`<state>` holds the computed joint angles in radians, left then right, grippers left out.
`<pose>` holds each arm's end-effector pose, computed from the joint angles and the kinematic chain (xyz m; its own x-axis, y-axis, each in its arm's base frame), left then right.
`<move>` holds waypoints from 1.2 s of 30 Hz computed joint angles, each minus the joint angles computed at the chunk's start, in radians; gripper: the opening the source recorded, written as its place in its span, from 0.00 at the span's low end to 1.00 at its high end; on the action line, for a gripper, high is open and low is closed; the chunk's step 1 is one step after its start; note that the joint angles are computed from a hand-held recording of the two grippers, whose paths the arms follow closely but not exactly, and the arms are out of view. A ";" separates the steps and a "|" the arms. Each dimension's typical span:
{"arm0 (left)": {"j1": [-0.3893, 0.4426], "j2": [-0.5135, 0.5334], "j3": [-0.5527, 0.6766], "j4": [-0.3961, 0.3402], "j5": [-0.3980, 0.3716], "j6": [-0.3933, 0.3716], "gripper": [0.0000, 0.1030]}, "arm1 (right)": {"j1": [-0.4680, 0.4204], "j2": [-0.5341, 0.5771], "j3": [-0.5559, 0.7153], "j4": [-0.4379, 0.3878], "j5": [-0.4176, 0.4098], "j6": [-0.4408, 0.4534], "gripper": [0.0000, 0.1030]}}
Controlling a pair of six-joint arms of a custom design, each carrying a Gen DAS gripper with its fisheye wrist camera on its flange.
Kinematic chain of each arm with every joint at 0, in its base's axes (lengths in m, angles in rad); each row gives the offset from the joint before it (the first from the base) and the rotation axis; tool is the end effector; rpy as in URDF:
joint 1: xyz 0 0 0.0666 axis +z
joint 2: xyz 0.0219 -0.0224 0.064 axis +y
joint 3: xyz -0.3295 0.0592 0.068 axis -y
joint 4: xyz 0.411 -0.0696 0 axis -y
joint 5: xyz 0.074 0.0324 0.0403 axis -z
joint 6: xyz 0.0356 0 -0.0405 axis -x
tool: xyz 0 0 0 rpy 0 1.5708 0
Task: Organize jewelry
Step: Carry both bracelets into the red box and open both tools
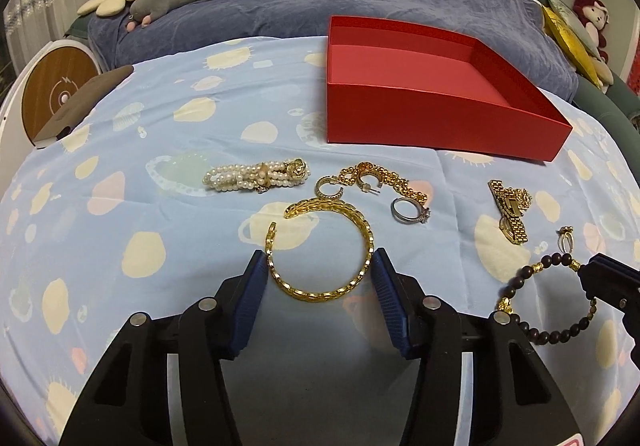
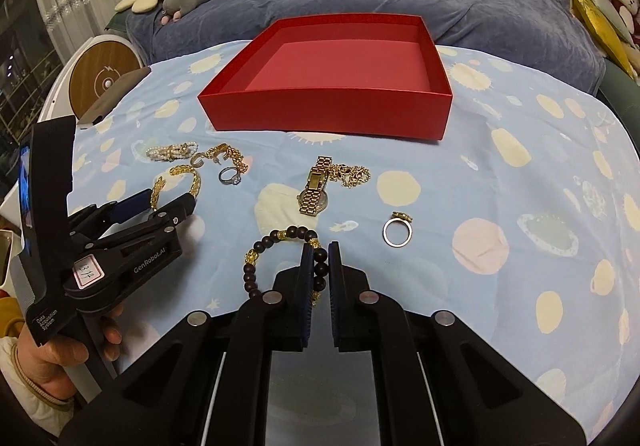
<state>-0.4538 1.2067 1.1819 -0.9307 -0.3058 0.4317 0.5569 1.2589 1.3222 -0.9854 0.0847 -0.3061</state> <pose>0.4010 -0.1841 0.3643 -0.7762 -0.0654 -0.6271 -0.0693 0.9974 -0.0182 0.3937 0.2411 0.4037 -0.7907 -0.1386 -0.5964 -0.2570 0.9592 0.1178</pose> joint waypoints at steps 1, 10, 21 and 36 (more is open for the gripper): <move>-0.003 -0.001 0.001 0.000 -0.001 0.001 0.49 | -0.001 -0.002 0.000 0.002 0.002 0.000 0.06; -0.014 -0.054 0.062 -0.037 0.067 -0.035 0.49 | -0.023 -0.038 0.045 0.016 -0.029 0.012 0.06; 0.047 0.181 0.458 -0.064 0.150 -0.195 0.49 | -0.122 0.215 0.452 0.001 -0.072 0.083 0.06; 0.138 0.727 1.050 -0.187 0.208 -0.170 0.49 | -0.198 0.858 1.224 -0.193 -0.160 0.079 0.06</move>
